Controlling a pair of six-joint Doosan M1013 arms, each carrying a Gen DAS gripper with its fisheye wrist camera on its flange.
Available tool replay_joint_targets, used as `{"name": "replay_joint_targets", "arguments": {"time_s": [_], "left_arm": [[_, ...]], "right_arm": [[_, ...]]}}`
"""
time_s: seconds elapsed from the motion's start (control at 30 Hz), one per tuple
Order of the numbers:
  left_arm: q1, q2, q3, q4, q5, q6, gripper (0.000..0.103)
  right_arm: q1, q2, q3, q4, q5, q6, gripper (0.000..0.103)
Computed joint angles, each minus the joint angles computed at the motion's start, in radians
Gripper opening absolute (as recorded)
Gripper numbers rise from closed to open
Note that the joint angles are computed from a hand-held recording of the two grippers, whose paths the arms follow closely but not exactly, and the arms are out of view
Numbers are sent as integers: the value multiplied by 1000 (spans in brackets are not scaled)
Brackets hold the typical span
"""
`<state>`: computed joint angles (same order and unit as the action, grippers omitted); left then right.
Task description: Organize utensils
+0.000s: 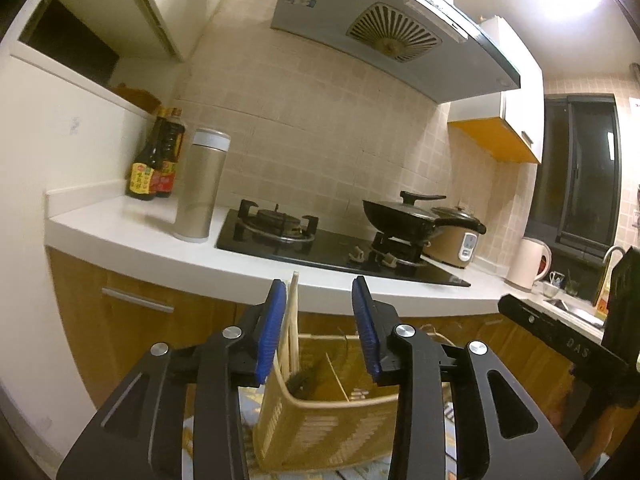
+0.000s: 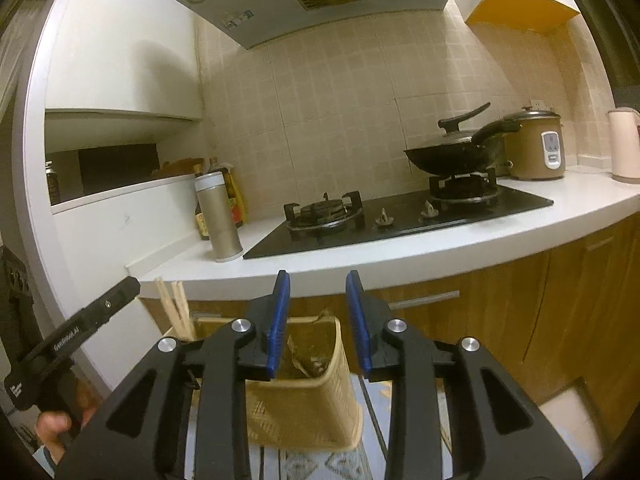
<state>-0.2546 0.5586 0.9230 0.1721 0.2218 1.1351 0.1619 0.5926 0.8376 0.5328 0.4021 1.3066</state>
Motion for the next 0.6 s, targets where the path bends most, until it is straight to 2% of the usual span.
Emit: {"name": "replay_joint_targets", "arguments": {"time_s": [0.23,0.5,0.57,0.6], "left_arm": [[-13,-80,122,24,-9,-36,40],[-52,-154,255,425,-10,-408,63],[-63,-167,283,554,2,-538,67],[-70,-173,299,642,14,-625,70]], "right_arm": [[3,-78,135,29,34,-26,26],[21,-132,245,46,36,-36,26],[30,-141,265,-9,21,0,38],[34,-146,277,-29,8,11,56]]}}
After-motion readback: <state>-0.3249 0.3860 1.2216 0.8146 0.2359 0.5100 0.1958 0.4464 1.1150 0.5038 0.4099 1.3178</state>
